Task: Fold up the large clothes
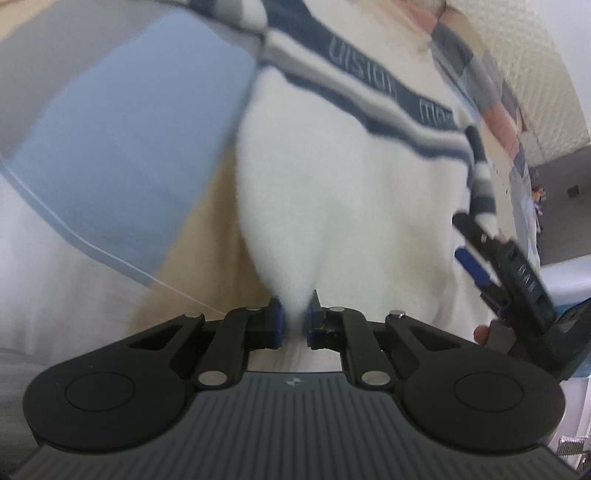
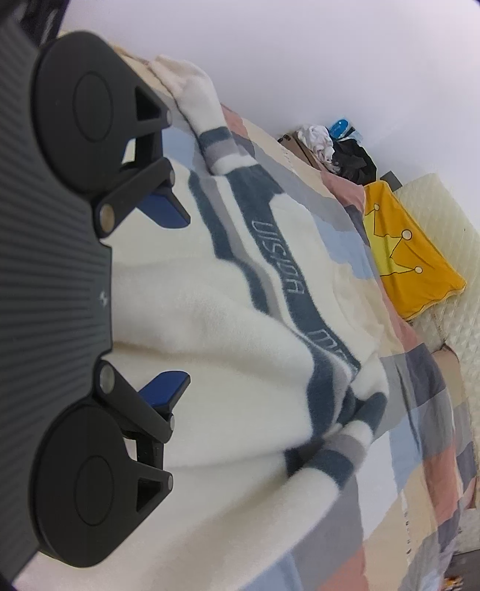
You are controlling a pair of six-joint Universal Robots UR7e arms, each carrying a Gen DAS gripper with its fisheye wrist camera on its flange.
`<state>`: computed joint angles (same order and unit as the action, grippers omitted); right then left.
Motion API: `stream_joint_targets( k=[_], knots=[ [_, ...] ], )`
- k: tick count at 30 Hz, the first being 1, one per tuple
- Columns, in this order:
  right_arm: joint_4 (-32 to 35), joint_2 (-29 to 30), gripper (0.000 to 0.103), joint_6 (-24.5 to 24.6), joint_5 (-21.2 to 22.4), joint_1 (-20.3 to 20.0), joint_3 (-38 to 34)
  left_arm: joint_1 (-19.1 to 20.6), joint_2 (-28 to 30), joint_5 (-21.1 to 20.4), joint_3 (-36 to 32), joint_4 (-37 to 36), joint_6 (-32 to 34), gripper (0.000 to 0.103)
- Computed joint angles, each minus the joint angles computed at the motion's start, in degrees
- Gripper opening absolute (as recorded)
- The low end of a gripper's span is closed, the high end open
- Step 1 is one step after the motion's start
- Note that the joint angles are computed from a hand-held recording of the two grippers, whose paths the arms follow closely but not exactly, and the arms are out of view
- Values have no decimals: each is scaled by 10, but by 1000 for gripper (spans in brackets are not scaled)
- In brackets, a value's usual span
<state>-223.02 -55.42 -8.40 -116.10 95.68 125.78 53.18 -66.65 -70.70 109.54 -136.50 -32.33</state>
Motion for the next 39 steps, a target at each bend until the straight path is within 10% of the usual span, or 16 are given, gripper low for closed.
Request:
stream_joint_targets(
  k=[24, 30, 39],
  knots=[
    [98, 10, 86, -3, 2, 3, -9, 10, 26, 153, -92, 190, -23, 18],
    [82, 5, 86, -5, 5, 5, -2, -5, 24, 164, -91, 185, -8, 52],
    [-4, 22, 86, -84, -38, 32, -8, -73, 9, 184, -59, 82, 73, 58]
  ],
)
